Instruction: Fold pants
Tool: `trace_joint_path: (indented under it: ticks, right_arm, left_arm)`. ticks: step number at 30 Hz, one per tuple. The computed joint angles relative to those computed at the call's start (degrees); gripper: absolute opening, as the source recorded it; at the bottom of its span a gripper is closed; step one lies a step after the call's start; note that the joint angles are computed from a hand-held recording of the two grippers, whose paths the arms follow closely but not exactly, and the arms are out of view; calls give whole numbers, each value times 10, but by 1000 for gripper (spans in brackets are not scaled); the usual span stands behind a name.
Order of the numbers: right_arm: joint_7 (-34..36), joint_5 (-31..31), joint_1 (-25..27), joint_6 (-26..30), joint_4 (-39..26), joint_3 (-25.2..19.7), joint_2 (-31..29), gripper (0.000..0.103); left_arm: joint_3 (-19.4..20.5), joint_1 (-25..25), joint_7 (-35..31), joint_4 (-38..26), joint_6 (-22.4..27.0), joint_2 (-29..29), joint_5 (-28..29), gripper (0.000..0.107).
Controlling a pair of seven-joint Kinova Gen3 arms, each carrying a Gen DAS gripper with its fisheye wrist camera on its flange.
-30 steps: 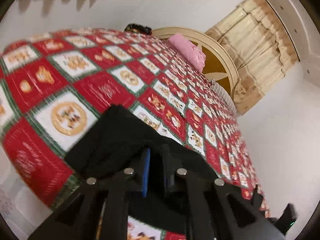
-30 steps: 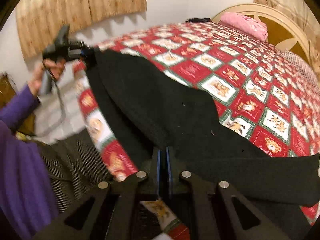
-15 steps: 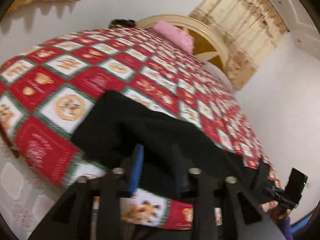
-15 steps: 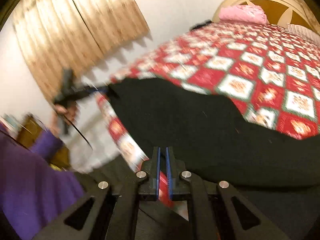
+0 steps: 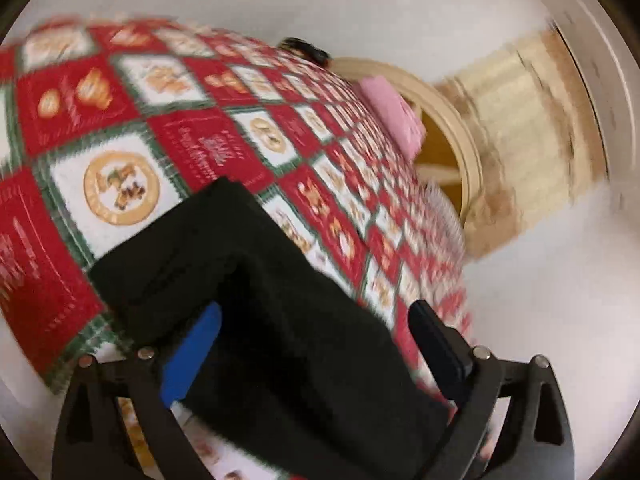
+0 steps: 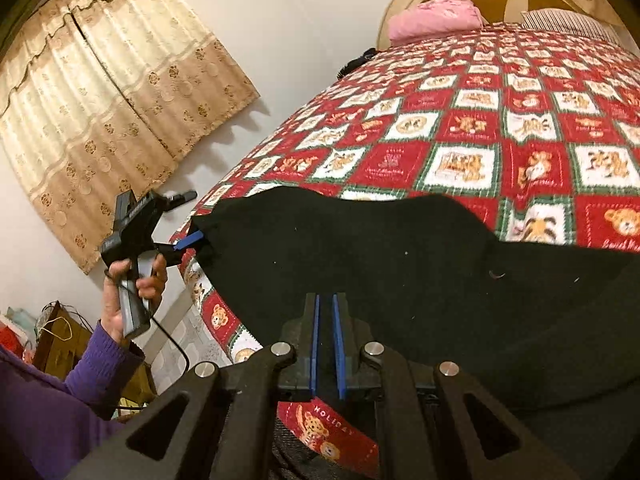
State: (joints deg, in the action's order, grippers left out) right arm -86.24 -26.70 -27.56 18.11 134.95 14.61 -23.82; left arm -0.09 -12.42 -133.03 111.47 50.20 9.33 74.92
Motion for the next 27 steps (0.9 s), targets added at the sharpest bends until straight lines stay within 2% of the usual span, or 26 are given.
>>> trace_joint_path:
  ticks: [2,3,4,5,6,7,9,11,13,18,21,22,24,25,26,27]
  right_arm:
    - [-18,22,36,-1,-3,-44,7,7]
    - [-23,31,52,-1,-6,-61,11,7]
    - [-38,48,74,-1,-9,-88,16,7]
    - [-54,63,99,1,-12,-114,18,7]
    - [-75,87,123,2,-15,-141,25,7]
    - [-91,105,140,2,-18,-160,32,7]
    - [-100,114,146,-2,-17,-167,41,7]
    - [-105,114,129,-7,-14,-150,50,7]
    - [-113,117,127,-10,-11,-147,56,7]
    - [-106,89,75,-35,6,-108,52,7]
    - [-98,62,28,-60,13,-76,49,7]
    - [-102,58,20,-70,14,-75,49,7]
    - [-116,64,25,-75,7,-92,56,9]
    - [-120,71,28,-71,0,-101,60,20]
    - [-121,78,29,-73,-3,-109,61,39]
    - [-126,85,36,-79,-4,-123,59,48]
  left_arm:
    - [10,-13,24,6,-5,7,23,93]
    - [5,-3,39,7,-17,3,20,79]
    - [-11,17,44,4,-26,1,8,51]
    - [-18,29,51,-5,-25,5,-13,32]
    - [-18,30,55,-12,-16,13,-25,7]
    - [-11,21,50,-12,0,22,-28,7]
    - [-24,32,12,-3,3,18,-13,6]
    - [-16,29,-35,5,-17,-5,-2,4]
    - [7,1,-81,7,-11,-29,12,4]
    - [-20,-13,-198,27,41,-85,17,4]
    - [-29,8,-232,41,-1,-76,-32,5]
    - [-39,24,-225,44,-19,-72,-55,5]
    - [-40,24,-185,43,-27,-47,-92,5]
    - [-30,8,-161,42,-17,-39,-96,5]
    - [-23,-9,-147,43,-3,-34,-98,5]
    - [-24,-15,-143,47,2,-35,-94,14]
